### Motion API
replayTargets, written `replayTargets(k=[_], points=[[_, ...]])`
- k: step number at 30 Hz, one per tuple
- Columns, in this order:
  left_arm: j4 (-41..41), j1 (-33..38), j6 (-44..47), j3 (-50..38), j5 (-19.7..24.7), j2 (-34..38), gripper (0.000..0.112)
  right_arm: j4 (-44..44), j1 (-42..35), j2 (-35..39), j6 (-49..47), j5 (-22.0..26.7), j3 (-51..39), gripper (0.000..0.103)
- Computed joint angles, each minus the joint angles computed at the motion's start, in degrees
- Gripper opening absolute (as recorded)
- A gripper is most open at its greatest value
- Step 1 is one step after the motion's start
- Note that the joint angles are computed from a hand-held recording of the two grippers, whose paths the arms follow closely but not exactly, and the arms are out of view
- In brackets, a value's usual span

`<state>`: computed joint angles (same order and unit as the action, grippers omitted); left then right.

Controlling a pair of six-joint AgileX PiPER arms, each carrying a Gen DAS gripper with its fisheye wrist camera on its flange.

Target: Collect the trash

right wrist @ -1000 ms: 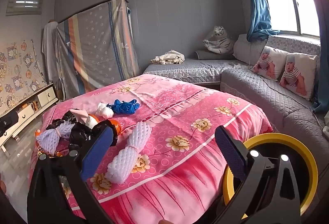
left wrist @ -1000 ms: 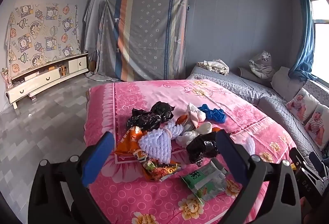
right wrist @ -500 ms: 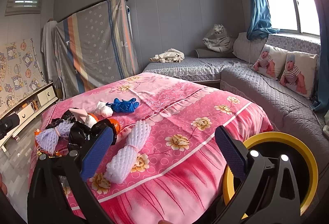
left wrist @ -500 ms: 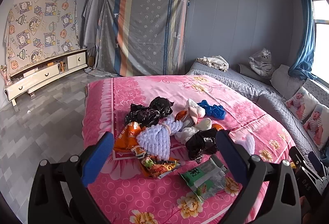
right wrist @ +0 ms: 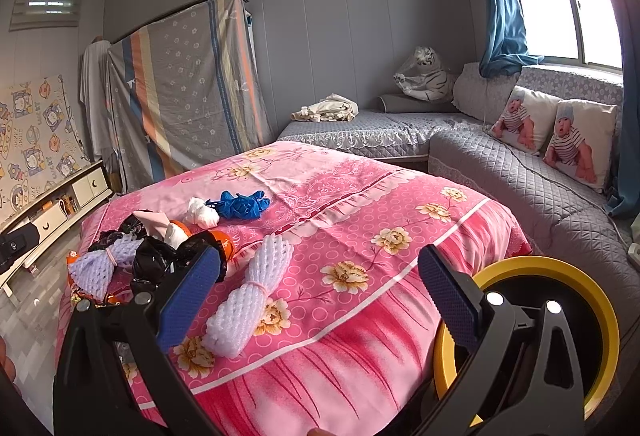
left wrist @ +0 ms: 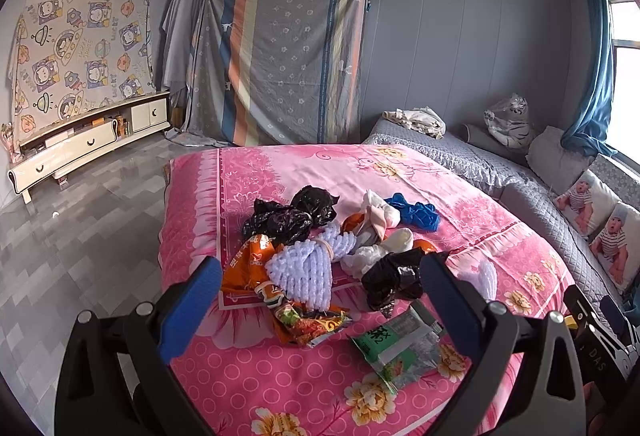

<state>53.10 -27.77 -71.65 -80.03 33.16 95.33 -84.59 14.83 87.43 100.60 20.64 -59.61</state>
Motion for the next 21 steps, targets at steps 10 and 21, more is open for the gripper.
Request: replayTargets(k=[10,21], points=[[0.11,0.19,-0.2,0.22,-0.55,0.2,0.096,0.01,0.03,0.02,0.06,0.04,0.04,0.095],[1.44,-0.38,-1.39,0.95,-0.77,-0.25,0.096,-1.15,-0.01,0.21,1.85,-0.08,0.48,0.095]])
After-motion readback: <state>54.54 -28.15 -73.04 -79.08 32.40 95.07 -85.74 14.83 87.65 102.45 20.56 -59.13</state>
